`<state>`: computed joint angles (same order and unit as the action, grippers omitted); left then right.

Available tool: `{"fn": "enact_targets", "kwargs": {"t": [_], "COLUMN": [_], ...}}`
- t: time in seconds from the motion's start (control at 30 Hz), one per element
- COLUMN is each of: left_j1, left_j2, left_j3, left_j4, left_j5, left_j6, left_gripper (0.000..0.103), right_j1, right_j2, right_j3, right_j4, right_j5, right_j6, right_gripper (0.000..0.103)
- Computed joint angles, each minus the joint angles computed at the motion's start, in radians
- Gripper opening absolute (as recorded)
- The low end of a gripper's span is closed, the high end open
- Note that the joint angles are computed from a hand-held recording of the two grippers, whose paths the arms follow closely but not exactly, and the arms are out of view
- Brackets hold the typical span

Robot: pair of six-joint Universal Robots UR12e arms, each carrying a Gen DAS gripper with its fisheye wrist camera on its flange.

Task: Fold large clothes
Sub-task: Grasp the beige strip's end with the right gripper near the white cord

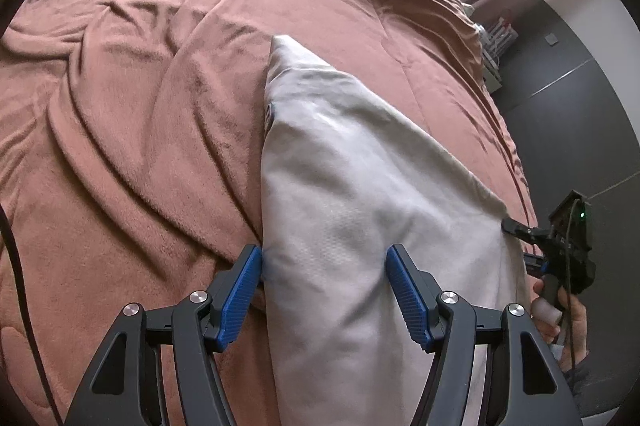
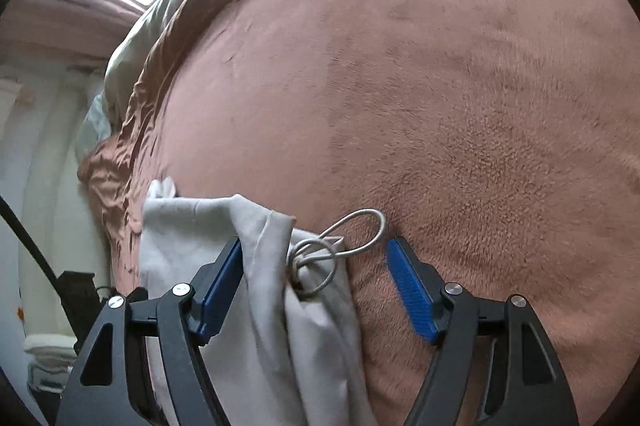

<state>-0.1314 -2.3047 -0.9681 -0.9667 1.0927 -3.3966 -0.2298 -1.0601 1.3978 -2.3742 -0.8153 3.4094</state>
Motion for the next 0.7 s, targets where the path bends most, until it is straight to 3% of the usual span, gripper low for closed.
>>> {"fn": "enact_targets", "kwargs": {"t": [0.13, 0.23, 0.37, 0.63, 0.7], "left_j1": [0.000, 0.000, 0.003, 0.011, 0.011], "left_j2": [-0.002, 0.007, 0.022, 0.044, 0.046], "left_j3": [-0.006, -0.018, -0.032, -0.070, -0.076], "left_j4": [-0.001, 0.003, -0.010, -0.026, -0.020], "left_j5": [-0.008, -0.004, -0.014, -0.054, -0.059], "left_j6": [-0.015, -0.014, 0.029, 0.073, 0.066], "left_gripper": [0.066, 0.066, 0.066, 0.066, 0.066], "right_j1": [0.011, 0.008, -0.015, -0.044, -0.046], "right_j2": [0.002, -0.005, -0.012, -0.027, -0.022], "right_j3": [-0.012, -0.032, -0.044, -0.038, -0.041], "right_j4": [0.004, 0.064, 0.206, 0.470, 0.500], "right_j5": [-0.051, -0.059, 0.058, 0.167, 0.197], "right_j6": [0.024, -0.019, -0.150, -0.456, -0.500], "right_gripper": [0.061, 0.060, 0.060, 0.060, 0.060]}}
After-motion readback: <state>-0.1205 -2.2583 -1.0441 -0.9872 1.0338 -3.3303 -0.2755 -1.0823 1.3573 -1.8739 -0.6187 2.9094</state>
